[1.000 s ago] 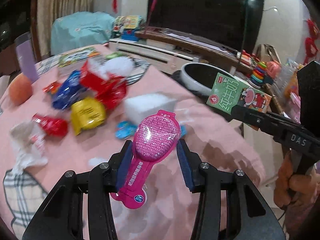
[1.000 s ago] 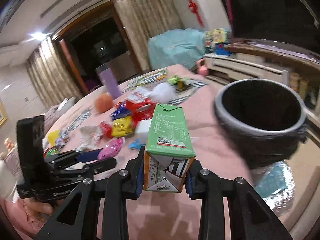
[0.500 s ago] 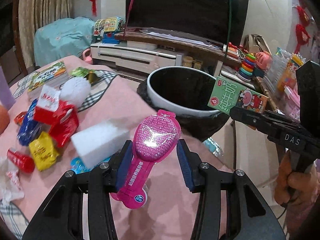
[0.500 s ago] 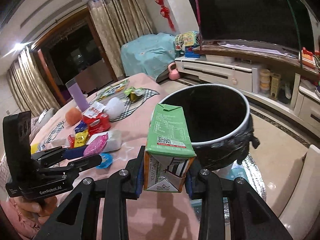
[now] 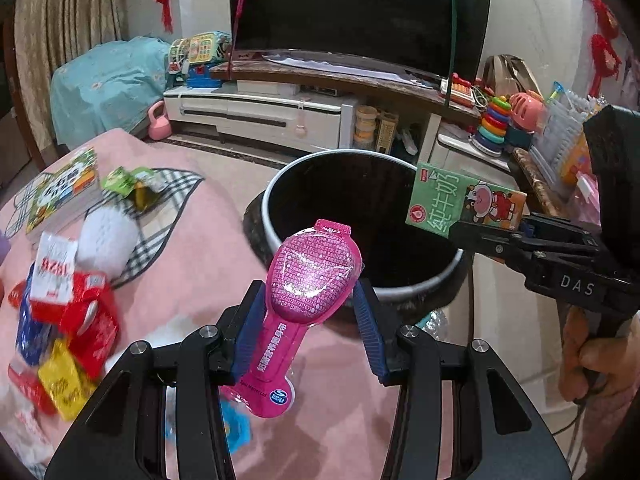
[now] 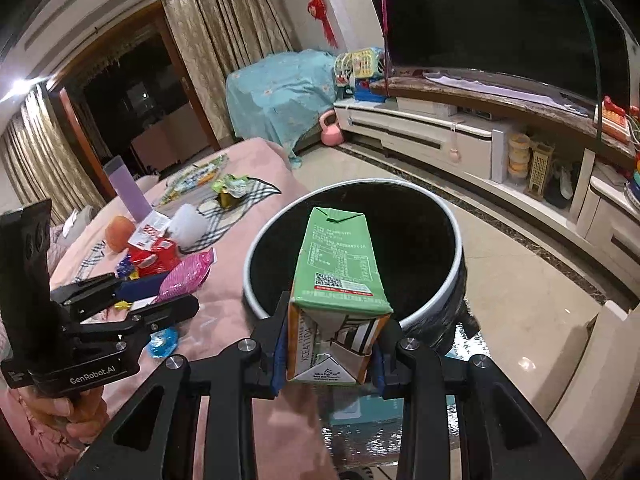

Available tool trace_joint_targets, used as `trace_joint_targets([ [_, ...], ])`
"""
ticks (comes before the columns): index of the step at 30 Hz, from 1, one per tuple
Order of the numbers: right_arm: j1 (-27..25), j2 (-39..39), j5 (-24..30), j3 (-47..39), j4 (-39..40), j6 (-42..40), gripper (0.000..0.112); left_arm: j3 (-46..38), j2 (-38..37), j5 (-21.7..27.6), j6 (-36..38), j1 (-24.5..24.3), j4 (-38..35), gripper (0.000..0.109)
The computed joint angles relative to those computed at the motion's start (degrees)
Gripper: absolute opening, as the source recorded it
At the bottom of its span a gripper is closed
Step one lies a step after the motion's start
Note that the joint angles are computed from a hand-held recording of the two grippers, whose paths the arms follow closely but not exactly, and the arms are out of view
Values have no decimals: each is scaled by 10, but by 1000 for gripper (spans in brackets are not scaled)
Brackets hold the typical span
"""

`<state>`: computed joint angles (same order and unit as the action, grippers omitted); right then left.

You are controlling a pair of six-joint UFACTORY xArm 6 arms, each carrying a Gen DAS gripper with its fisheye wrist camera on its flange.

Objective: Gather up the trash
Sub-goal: 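Carry the pink package and green carton over the trash bin with both tools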

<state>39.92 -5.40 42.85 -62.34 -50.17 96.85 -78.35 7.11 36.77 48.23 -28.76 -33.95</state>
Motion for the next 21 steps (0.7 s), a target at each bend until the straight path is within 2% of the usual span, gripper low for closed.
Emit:
trace_joint_targets([
  [8, -35, -4, -6, 1, 61, -96, 33, -82, 60, 17, -36, -20, 52, 44],
  [13, -61, -2, -30, 5, 116, -160, 33, -130, 94, 38, -52, -30, 82, 44],
  [21, -76, 6, -32, -2, 162, -222, 33, -180, 135, 64, -74, -38, 127, 45],
])
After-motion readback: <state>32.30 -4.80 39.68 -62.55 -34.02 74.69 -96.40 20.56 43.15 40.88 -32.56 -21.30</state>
